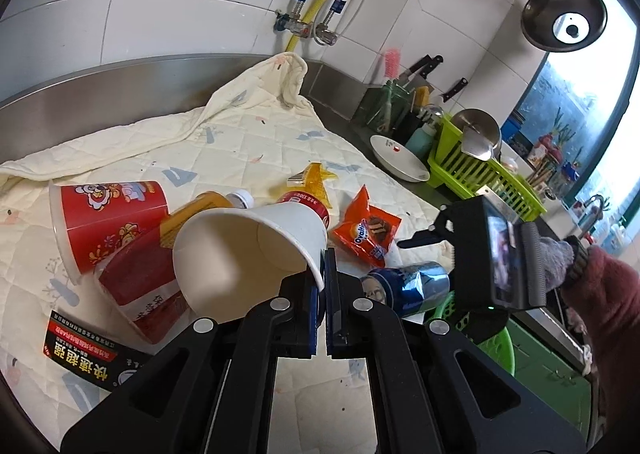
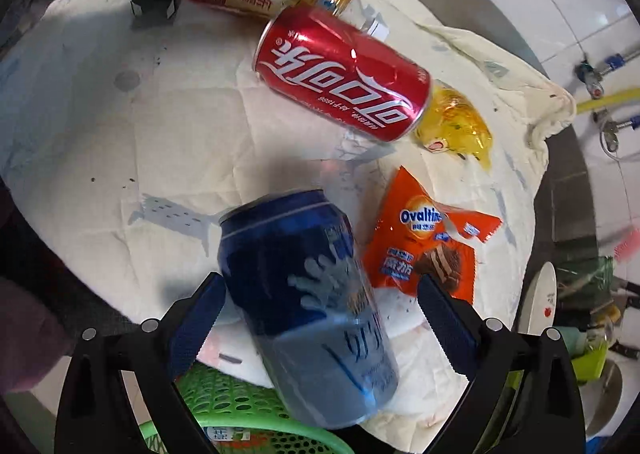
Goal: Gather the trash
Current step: 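Grasp the blue milk can with the right tool while the left tool holds the paper cup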
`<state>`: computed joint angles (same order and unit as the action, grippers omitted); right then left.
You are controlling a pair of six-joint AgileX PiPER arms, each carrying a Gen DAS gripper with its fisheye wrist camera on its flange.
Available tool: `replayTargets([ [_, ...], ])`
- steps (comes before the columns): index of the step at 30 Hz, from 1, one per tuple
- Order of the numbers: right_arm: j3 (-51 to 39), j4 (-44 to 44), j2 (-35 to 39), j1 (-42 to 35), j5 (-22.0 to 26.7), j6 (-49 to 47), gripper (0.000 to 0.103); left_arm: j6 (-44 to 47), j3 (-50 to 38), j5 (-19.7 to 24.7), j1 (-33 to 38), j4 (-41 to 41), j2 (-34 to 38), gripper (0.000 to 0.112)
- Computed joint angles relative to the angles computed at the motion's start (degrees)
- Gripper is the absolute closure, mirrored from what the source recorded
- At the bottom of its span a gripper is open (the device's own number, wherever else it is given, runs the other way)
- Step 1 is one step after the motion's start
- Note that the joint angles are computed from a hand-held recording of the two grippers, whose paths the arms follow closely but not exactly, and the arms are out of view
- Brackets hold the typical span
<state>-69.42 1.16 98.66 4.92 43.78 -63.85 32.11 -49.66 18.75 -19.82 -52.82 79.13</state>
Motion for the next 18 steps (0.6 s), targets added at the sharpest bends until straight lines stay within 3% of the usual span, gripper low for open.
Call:
replayTargets([
  [2,0.12,-0.11,0.58,0.46,0.0,0.42,0.014,1.41,0.29,0.26,0.4,-1.04,-0.14,0.111],
  [4,0.49,-0.52,0.87,0.91,0.0,1.58,0.031,2.4,0.41,0.5,0.59,-2.01,-0.14,0.111],
  [14,4.94,9.7,-5.55,-4.83,-0.93,8.23,0.031,10.89,1.65,2.27,-0.55,-10.51,-1.09,0.111],
  [18,9.54,19.92,-12.0,-13.04,0.45,7.21,0.031,12.93,1.53,3.11,-2.83,-12.48,-1.39,0.111],
])
